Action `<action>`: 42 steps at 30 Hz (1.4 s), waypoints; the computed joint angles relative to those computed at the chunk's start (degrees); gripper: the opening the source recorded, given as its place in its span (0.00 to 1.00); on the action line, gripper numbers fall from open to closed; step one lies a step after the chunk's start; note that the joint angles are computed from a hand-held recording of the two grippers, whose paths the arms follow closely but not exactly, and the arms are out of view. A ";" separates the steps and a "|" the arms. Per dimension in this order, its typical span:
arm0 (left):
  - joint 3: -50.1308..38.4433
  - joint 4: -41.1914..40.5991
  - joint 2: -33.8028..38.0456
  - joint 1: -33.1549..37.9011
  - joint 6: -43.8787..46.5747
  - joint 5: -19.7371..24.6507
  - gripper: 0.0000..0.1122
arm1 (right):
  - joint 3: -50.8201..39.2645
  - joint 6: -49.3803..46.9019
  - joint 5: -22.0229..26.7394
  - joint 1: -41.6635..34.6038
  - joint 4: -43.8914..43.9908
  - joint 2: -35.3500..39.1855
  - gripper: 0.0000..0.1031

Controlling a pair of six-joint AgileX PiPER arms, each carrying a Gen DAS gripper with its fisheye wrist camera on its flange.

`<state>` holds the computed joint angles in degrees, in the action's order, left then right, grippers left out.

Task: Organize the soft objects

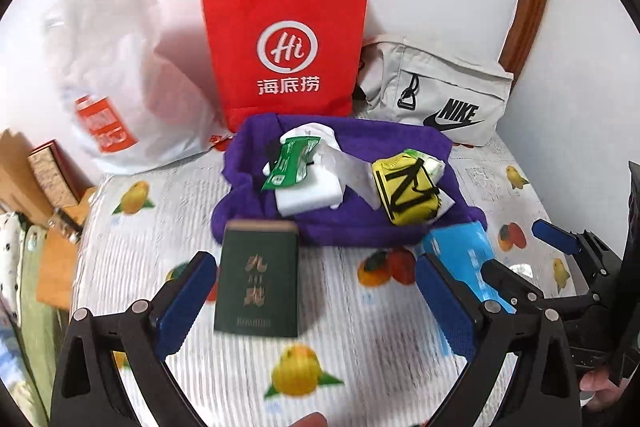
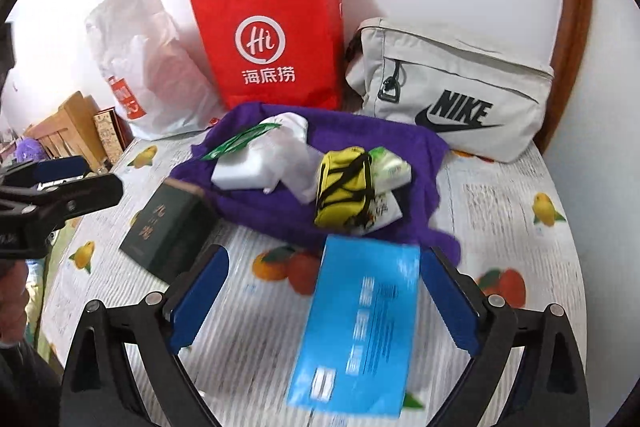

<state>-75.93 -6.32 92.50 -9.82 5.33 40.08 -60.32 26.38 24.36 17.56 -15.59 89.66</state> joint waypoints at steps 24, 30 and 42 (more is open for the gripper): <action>34.37 26.20 -42.74 -17.18 -33.65 1.78 0.90 | 24.70 55.23 29.41 40.97 -36.62 -35.52 0.97; 35.87 32.99 -47.07 -25.27 -42.90 6.50 0.90 | 26.82 63.75 38.52 51.92 -38.89 -38.16 0.97; 36.73 38.13 -48.84 -31.44 -49.58 10.39 0.90 | 27.54 68.56 44.46 58.43 -39.62 -39.01 0.97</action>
<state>-39.20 31.81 43.66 -41.26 -44.25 50.47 -32.78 94.94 68.82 75.99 -55.21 50.65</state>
